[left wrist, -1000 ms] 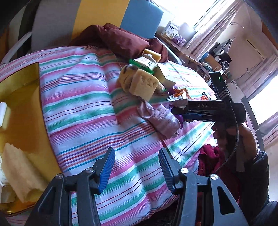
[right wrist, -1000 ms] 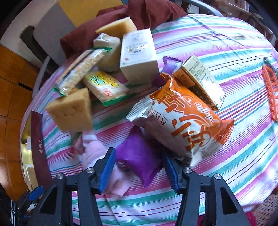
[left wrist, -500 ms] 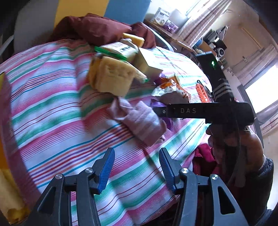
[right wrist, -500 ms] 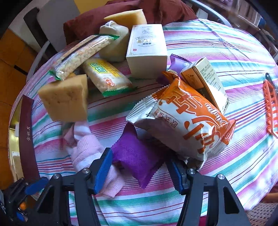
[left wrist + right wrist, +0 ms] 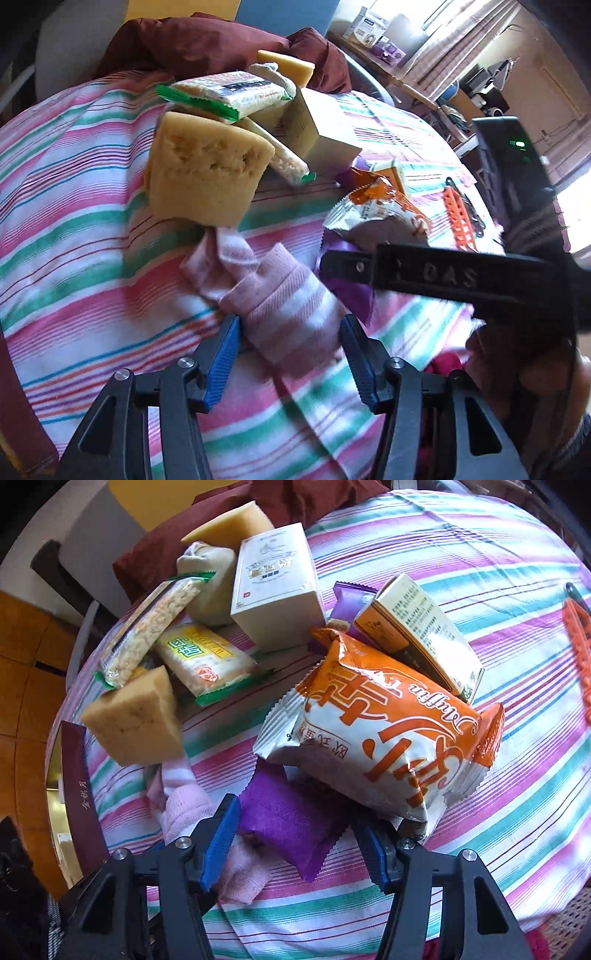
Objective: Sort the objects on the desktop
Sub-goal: 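Grasp the pink sock with the left tool while the right tool grasps the purple pouch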
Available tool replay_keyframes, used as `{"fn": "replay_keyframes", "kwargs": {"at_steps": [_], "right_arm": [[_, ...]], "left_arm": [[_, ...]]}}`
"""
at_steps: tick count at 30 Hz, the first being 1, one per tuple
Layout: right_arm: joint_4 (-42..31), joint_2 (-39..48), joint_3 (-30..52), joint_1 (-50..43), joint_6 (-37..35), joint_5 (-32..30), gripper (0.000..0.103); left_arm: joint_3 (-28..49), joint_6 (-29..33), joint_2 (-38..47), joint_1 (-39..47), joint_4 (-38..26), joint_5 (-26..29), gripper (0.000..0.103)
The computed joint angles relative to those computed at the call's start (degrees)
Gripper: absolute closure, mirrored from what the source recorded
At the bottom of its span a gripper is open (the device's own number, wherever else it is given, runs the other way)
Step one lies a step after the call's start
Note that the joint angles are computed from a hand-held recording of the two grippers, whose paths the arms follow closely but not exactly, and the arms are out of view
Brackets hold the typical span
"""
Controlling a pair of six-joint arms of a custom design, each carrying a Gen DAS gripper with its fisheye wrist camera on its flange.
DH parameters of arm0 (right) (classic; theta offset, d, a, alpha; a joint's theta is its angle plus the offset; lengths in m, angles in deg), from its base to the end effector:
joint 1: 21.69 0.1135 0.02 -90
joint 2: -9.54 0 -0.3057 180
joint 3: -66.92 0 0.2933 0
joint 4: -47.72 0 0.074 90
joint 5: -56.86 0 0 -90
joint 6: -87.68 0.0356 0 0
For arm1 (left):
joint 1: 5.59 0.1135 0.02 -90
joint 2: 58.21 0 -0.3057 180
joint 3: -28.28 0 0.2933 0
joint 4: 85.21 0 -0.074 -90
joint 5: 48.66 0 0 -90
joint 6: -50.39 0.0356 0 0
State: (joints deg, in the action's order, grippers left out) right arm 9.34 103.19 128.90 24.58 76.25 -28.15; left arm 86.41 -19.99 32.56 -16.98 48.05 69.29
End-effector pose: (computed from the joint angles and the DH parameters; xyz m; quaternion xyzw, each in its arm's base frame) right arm 0.2279 0.2337 0.1617 0.2809 0.9430 0.1335 0.1181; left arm 0.2815 -0.0737 0.1573 0.2798 0.9251 -0.2334 0.1068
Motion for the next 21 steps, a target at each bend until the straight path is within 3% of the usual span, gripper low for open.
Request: {"fn": "replay_keyframes", "kwargs": {"at_steps": [8, 12, 14, 18, 21], "right_arm": [[0.70, -0.78, -1.05, -0.93, 0.58, -0.78, 0.037], [0.66, -1.49, -1.67, -0.87, 0.79, -0.82, 0.036], [0.32, -1.70, -1.71, -0.79, 0.61, -0.81, 0.035], [-0.24, -2.15, -1.82, -0.55, 0.38, -0.75, 0.034], [-0.34, -2.31, -1.72, -0.25, -0.40, -0.88, 0.032]], "left_arm": [[-0.28, -2.82, 1.60, -2.57, 4.84, -1.97, 0.036], [-2.26, -0.18, 0.73, -3.09, 8.73, -4.01, 0.035], [-3.39, 1.24, 0.54, -2.57, 10.38, -5.73, 0.039], [-2.34, 4.08, 1.01, 1.60, 7.45, -1.91, 0.053], [-1.54, 6.41, 1.46, 4.60, 4.99, 0.32, 0.057]]}}
